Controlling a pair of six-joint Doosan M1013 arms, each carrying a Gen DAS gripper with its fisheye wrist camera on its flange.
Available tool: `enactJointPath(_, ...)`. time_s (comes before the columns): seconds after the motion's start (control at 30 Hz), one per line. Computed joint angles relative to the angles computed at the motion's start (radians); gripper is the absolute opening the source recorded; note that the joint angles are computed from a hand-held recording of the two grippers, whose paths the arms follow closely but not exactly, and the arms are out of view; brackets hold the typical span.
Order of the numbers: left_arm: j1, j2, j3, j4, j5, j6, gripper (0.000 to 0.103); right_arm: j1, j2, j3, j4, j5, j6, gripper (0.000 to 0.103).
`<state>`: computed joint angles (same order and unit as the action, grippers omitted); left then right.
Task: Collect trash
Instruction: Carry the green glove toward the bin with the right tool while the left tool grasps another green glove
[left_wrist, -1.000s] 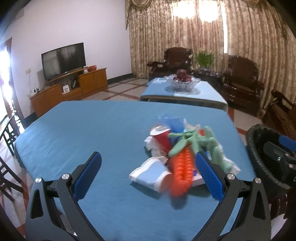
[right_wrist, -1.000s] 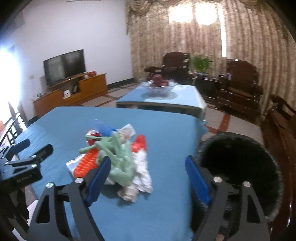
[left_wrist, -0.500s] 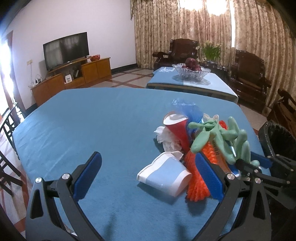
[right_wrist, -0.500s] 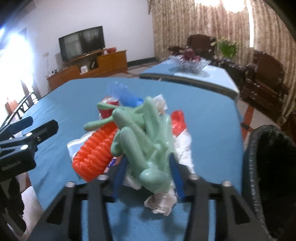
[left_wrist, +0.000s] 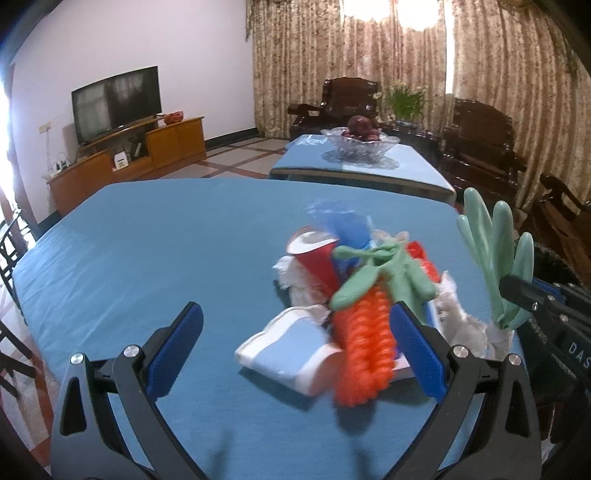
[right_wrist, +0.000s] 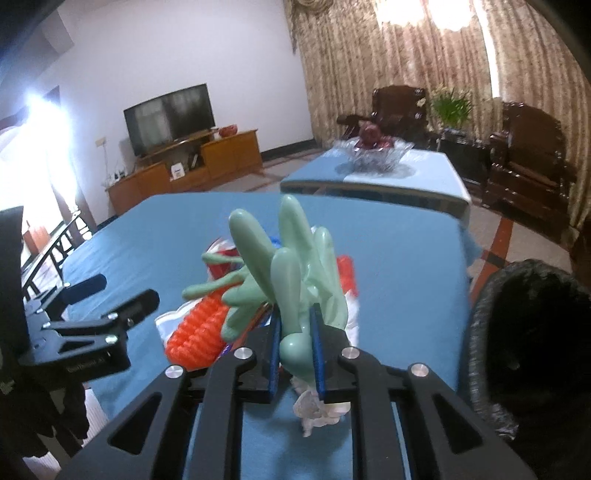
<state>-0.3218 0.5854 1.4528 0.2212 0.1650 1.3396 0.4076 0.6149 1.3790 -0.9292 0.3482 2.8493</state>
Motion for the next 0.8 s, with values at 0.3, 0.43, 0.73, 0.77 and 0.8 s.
enactJointPath(0.3, -0.041, 0.054, -0.084, -0.247, 0.031, 0.262, 0.080, -0.037, 0.006, -0.001, -0.024, 0.042, 0.053, 0.015)
enactJointPath(0.43, -0.057, 0.097, -0.150, -0.225, 0.059, 0.255, 0.079, -0.052, 0.014, -0.006, -0.017, 0.039, 0.050, 0.015)
enactJointPath(0.73, -0.077, 0.185, -0.280, -0.160, 0.191, 0.218, 0.050, -0.067, 0.021, 0.005, -0.021, 0.011, 0.085, 0.015)
enactJointPath(0.77, -0.075, 0.188, -0.282, -0.174, 0.193, 0.232, 0.046, -0.068, 0.021, 0.007, -0.023, 0.010, 0.088, 0.015)
enactJointPath(0.8, -0.074, 0.186, -0.275, -0.188, 0.183, 0.244, 0.043, -0.068, 0.020, 0.010, -0.023, 0.010, 0.089, 0.015)
